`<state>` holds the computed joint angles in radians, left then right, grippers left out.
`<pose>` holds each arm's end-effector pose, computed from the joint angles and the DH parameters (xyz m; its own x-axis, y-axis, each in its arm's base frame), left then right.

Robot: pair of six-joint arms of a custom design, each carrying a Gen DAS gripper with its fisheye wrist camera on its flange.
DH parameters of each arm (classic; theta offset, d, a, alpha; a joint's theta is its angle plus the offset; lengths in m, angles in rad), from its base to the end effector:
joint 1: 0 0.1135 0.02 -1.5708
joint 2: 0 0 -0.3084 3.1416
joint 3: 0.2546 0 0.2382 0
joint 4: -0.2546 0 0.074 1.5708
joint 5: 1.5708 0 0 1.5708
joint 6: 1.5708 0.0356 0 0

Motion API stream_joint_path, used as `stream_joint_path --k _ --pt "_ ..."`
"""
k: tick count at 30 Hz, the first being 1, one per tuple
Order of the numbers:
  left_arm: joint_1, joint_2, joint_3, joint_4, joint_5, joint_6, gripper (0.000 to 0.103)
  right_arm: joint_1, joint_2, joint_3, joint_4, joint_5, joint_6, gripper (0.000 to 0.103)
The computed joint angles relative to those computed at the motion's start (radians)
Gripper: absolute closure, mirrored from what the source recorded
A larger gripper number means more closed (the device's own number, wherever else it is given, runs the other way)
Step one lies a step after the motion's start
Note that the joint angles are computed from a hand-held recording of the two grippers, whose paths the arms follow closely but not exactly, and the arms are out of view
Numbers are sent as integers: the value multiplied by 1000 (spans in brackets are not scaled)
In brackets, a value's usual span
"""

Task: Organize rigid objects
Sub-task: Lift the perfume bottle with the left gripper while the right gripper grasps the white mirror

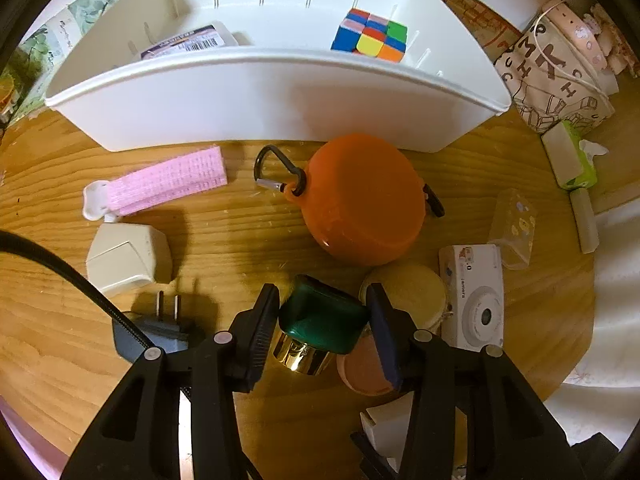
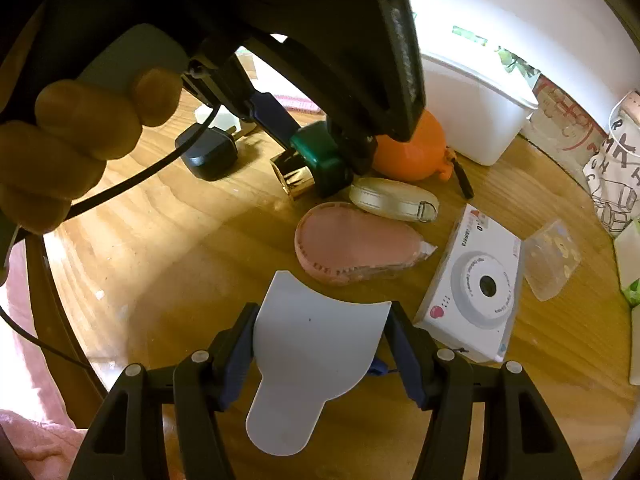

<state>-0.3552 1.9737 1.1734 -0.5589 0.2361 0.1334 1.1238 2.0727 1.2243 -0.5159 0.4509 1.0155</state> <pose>0.3415 -0.1356 0.1674 -0.8574 0.4560 -0.2386 0.5027 0.8413 -0.1987 0.1815 0.3428 0.1468 -0.8799 -0.0662 -0.4705 -0.0480 0.9976 -0.0506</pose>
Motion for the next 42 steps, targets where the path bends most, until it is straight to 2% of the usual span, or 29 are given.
stream_joint_path --k 14,32,42 --pt "120 -170 -77 46 86 17 54 30 -26 36 -28 66 -36 42" --pt "271 -349 -98 61 90 -2 54 48 -57 146 -91 189 -138 42" --pt "311 -389 -74 90 105 -19 54 11 -89 183 -87 284 -221 42"
